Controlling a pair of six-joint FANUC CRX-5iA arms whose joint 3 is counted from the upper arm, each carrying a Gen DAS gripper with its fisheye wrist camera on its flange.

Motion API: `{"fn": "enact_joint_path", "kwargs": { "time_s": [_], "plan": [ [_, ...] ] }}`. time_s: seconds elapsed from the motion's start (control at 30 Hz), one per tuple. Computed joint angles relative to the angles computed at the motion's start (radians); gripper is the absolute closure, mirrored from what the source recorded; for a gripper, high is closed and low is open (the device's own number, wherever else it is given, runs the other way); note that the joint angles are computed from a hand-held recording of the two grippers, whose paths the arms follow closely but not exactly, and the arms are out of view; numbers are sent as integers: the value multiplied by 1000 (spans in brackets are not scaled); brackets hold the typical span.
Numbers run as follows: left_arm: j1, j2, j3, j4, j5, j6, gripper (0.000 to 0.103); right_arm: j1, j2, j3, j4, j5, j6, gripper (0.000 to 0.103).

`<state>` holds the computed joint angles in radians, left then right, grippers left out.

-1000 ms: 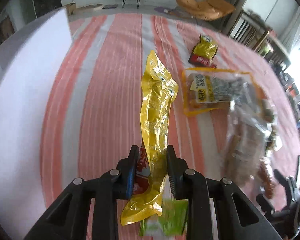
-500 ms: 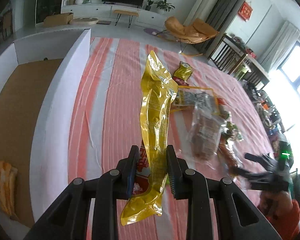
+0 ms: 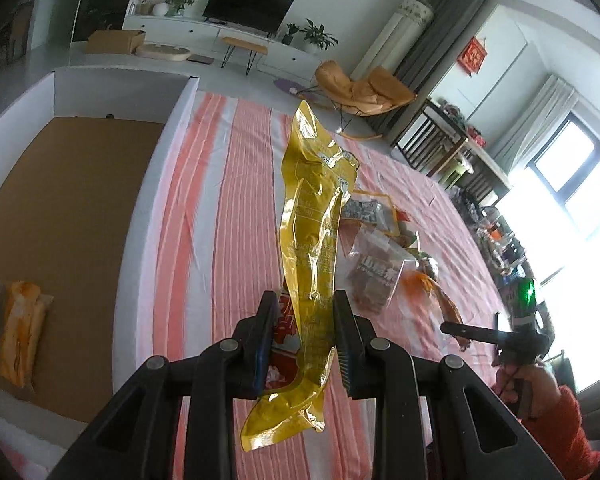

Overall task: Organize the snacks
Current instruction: 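Lift both snacks into the cardboard box and open both tools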

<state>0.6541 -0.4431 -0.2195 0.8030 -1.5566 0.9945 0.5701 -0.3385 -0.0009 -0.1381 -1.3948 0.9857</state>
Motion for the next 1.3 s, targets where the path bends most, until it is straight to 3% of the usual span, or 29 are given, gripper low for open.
{"fn": "enact_joint_path", "kwargs": {
  "time_s": [0.23, 0.3, 0.4, 0.57, 0.8, 0.83, 0.87, 0.9, 0.93, 1.03, 1.1, 1.17, 1.3],
  "plan": [
    [66, -6, -16, 62, -37, -23, 76, -317, -116, -27, -511, 70, 87, 53],
    [108, -7, -25, 91, -58, -28, 76, -352, -135, -32, -589, 91, 96, 53],
    [193, -13, -32, 135, -97, -47, 76, -228, -121, 11, -487, 143, 60, 53],
    [382, 11, 7, 150, -152, -91, 76, 0, 8, 189, -408, 211, 55, 53],
    [539, 77, 90, 43, -132, -103, 74, 309, 348, 576, -314, 249, 108, 50],
    [547, 87, 96, 18, -123, -85, 57, 337, 376, 606, -303, 247, 104, 44],
    [547, 100, 98, 2, -118, -73, 29, 373, 438, 674, -277, 241, 100, 32],
    [551, 108, 98, -14, -109, -58, 16, 400, 472, 708, -245, 233, 95, 28],
    [560, 104, 87, -20, -94, -51, 9, 436, 520, 759, -190, 223, 86, 21],
    [590, 78, 61, -40, -52, -52, 9, 501, 612, 850, -54, 198, 67, 19],
    [615, 58, 31, -11, -58, -72, 9, 513, 597, 825, -36, 222, 72, 19],
    [623, 33, 5, 6, -74, -90, 9, 524, 512, 697, -1, 295, 74, 14],
    [575, -20, -19, 32, -100, -132, 9, 563, 320, 362, 252, 391, -38, 14]
  ]
}}
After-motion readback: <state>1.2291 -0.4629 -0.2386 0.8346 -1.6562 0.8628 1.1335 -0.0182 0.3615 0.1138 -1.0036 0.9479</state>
